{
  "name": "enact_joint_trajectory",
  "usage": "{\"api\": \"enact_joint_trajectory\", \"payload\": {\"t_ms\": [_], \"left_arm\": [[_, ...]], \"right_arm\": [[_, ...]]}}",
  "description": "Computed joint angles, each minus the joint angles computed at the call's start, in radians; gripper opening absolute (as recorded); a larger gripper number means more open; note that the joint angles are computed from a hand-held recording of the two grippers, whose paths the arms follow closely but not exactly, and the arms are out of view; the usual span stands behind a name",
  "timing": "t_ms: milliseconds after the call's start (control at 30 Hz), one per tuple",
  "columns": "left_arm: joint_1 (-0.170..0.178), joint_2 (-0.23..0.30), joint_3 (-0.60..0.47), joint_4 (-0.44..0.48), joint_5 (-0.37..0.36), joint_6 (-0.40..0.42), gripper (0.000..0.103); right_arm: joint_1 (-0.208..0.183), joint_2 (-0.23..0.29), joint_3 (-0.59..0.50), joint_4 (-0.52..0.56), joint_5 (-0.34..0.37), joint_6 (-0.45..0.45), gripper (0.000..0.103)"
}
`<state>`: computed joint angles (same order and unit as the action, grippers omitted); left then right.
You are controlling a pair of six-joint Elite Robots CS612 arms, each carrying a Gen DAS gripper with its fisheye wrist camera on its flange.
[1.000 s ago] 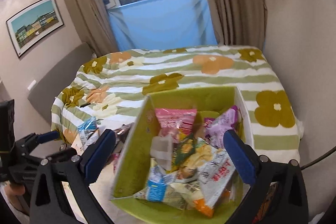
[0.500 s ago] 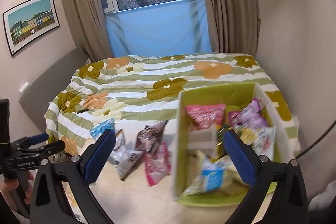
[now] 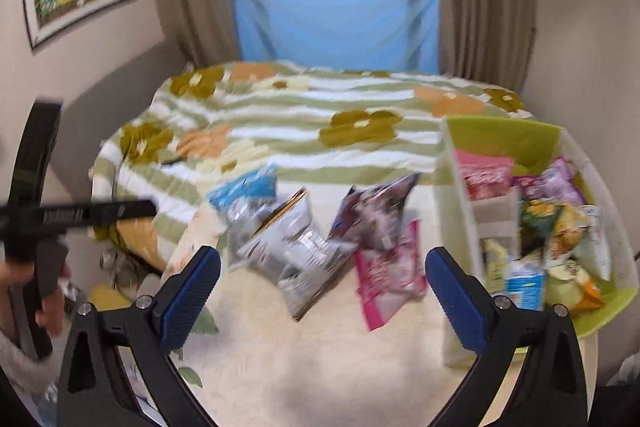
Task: Organize snacks
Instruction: 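Grasp blue-white bag with left tool while right tool grasps white MPM bag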
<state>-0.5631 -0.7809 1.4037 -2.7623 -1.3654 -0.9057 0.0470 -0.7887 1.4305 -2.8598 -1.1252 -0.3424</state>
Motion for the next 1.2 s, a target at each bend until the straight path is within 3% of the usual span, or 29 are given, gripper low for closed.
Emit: {"api": "enact_joint_trajectory", "payload": {"t_ms": [233, 500, 733, 833, 900, 1000, 1200], "left_arm": [[0.034, 0.094, -0.096, -0.001, -0.068, 0.002, 0.099], [0.063, 0.202, -0.227, 0.035, -0.147, -0.049, 0.099], [0.075, 0.257, -0.304, 0.056, -0.182, -0.070, 0.098], [0.079, 0.271, -0.321, 0.062, -0.198, -0.078, 0.089], [0.083, 0.278, -0.329, 0.077, -0.217, -0.080, 0.072], [0.084, 0.283, -0.333, 0.085, -0.235, -0.083, 0.061], [0.082, 0.266, -0.310, 0.099, -0.226, -0.060, 0.059]], "right_arm": [[0.031, 0.065, -0.065, 0.099, -0.017, -0.129, 0.102], [0.054, 0.149, -0.170, 0.192, -0.037, -0.287, 0.102], [0.071, 0.189, -0.222, 0.227, -0.042, -0.425, 0.102], [0.073, 0.202, -0.244, 0.256, -0.035, -0.444, 0.102], [0.074, 0.209, -0.255, 0.264, -0.037, -0.453, 0.102], [0.074, 0.215, -0.266, 0.280, -0.037, -0.457, 0.099], [0.079, 0.222, -0.277, 0.302, -0.051, -0.465, 0.091]]}}
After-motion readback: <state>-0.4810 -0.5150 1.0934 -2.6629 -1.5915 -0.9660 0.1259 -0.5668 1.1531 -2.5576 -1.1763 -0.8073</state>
